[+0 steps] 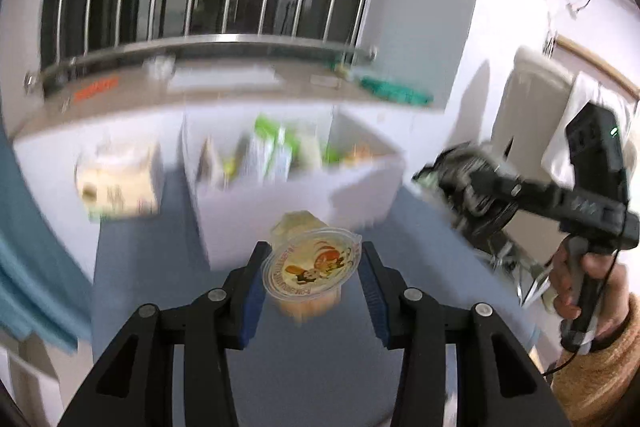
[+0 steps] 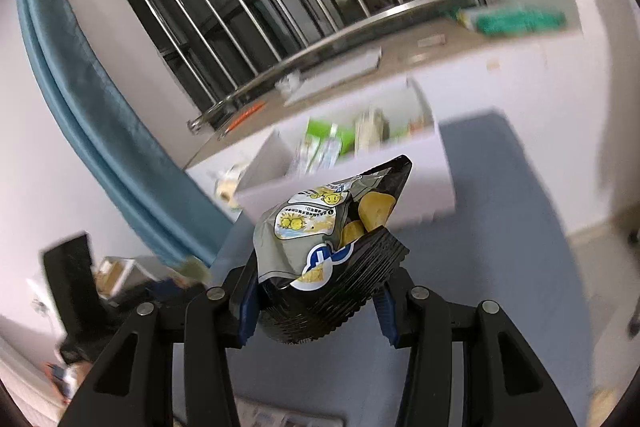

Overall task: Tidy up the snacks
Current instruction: 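Lower the chip bag and jelly cup into the box and open both grippers, then grasp the last bread packet with the left gripper while the right grasps the yellow jelly cup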

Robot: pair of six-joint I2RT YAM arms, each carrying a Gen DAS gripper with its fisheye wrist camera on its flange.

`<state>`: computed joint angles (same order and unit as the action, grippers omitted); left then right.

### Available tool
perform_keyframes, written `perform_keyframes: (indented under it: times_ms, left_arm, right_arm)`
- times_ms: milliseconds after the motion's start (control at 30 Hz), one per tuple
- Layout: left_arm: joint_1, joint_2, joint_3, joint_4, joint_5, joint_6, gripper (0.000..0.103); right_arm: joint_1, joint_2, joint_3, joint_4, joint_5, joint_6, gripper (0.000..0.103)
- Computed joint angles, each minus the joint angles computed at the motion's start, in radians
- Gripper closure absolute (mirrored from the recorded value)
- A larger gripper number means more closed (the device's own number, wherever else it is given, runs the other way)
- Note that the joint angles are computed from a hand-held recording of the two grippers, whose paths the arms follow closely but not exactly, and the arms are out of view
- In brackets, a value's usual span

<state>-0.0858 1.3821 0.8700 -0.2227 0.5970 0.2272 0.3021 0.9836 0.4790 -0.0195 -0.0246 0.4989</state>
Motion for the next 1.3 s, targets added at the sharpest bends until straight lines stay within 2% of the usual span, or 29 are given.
perform_keyframes:
  times_ms: [67, 133, 267, 400, 467, 500, 533, 567, 633, 733, 900, 1033, 1100, 1300]
  left_arm:
    - [-0.021, 0.09, 0.132, -0.016, -0.004, -0.029, 0.055]
    - [-0.049, 0.181, 0.256, -0.021, -0.048, -0.05, 0.055]
    - [-0.101, 0.395, 0.54, -0.103, -0.139, -0.063, 0.055]
    - [-0.132, 0.523, 0.691, -0.168, -0.206, -0.049, 0.055]
    - [-0.146, 0.573, 0.752, -0.21, -0.247, -0.019, 0.053]
    - [-0.151, 0.582, 0.765, -0.233, -0.269, -0.014, 0.04]
    - [-0.155, 0.596, 0.785, -0.255, -0.291, -0.012, 0.028]
    - [-0.155, 0.598, 0.785, -0.253, -0.32, -0.022, 0.002]
    - [-0.139, 0.567, 0.725, -0.194, -0.302, -0.039, 0.0]
    - [-0.111, 0.562, 0.722, -0.216, -0.231, -0.058, 0.0]
    - [-0.105, 0.531, 0.685, -0.202, -0.245, -0.062, 0.0]
    - [-0.092, 0.452, 0.597, -0.163, -0.213, -0.064, 0.0]
    - [-0.083, 0.378, 0.508, -0.12, -0.198, -0.059, 0.0]
    - [-0.055, 0.146, 0.222, -0.001, -0.153, -0.031, 0.0]
  right_arm:
    - [-0.058, 0.082, 0.105, -0.036, -0.038, -0.056, 0.051]
    - [-0.101, 0.192, 0.233, -0.076, -0.043, -0.12, 0.051]
    - [-0.132, 0.426, 0.49, -0.193, 0.037, -0.223, 0.051]
    - [-0.151, 0.605, 0.691, -0.273, 0.117, -0.31, 0.051]
    - [-0.165, 0.658, 0.749, -0.303, 0.113, -0.323, 0.049]
    - [-0.175, 0.695, 0.788, -0.326, 0.1, -0.324, 0.047]
    - [-0.184, 0.742, 0.844, -0.379, 0.088, -0.319, 0.039]
    - [-0.186, 0.764, 0.872, -0.408, 0.092, -0.312, 0.018]
    - [-0.184, 0.746, 0.841, -0.367, 0.115, -0.314, 0.003]
    - [-0.173, 0.69, 0.77, -0.313, 0.132, -0.323, 0.0]
    - [-0.159, 0.618, 0.715, -0.295, 0.122, -0.327, 0.0]
    - [-0.131, 0.546, 0.655, -0.281, 0.11, -0.345, 0.0]
    - [-0.118, 0.497, 0.604, -0.264, 0.1, -0.357, 0.0]
    - [-0.054, 0.273, 0.307, -0.157, 0.07, -0.292, 0.0]
